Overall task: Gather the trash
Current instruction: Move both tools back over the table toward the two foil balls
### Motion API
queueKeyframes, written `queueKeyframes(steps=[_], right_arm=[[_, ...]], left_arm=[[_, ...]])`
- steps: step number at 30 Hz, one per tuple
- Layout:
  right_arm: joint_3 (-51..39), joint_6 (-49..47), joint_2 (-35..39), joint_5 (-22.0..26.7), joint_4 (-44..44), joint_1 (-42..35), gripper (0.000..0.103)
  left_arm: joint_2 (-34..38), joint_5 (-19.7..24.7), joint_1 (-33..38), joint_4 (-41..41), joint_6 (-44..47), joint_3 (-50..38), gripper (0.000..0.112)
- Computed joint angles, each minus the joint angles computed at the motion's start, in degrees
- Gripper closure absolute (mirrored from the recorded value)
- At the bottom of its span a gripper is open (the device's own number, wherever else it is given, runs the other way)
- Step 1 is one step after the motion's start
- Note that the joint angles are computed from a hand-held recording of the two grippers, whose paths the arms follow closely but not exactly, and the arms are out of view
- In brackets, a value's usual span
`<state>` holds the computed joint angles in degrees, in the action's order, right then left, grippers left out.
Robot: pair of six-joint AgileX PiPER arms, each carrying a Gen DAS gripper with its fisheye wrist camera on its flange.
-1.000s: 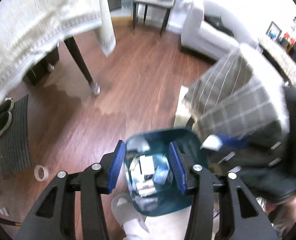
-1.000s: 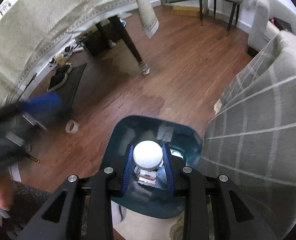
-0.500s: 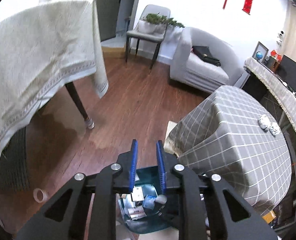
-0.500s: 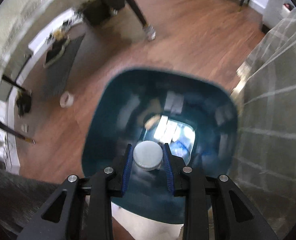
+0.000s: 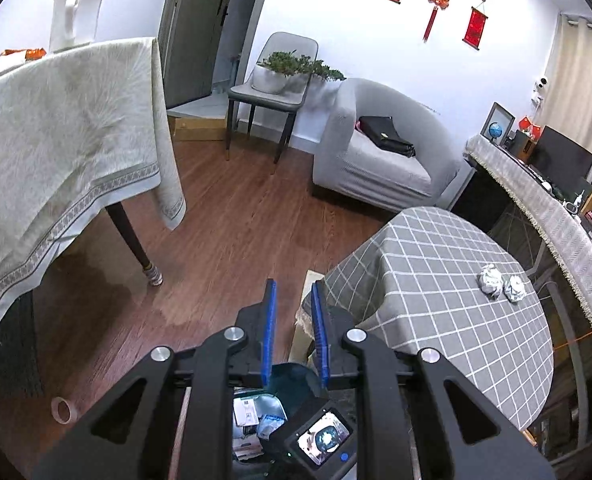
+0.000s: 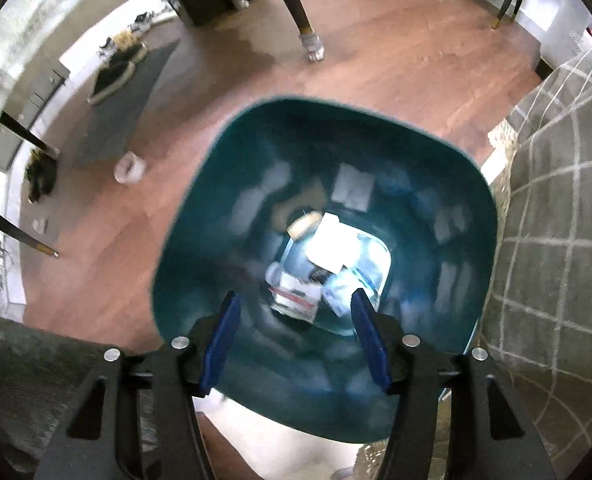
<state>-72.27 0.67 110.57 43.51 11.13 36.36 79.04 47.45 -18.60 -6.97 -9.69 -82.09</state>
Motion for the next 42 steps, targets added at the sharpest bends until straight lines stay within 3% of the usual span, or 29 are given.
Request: queueKeyframes(steps=[10,14,18,24,42], right_arm=[[-4.67,-3.76,-10.02,1.2,1.75,-1.72,0.045],[-6.75,-5.14,-14.63,2.41,2.07,-3.95,0.045],[-7.62,-6.11,-20.01,3.82,1.52,-9.08,0.045],[-8.39,-9.4,-24.31,5.09,2.69,-17.57,0.047],[-4.81,-22.57,-30.46,7.17,10.12,-40.77,0.05]], left_arm=[[3.97,2.15,-2.84,6.43,-5.62,-8.29,0.09],[4.44,3.12,-4.73,9.63,-8.66,-11.01,0.081],[5.7,4.55,-7.55,12.23,-11.05,-14.7,0.07],[9.54,6.26,-12.53,15.37,-12.89,-19.67,0.063],[27.58,8.58,-22.11,16.45,-16.85,-33.55,0.054]])
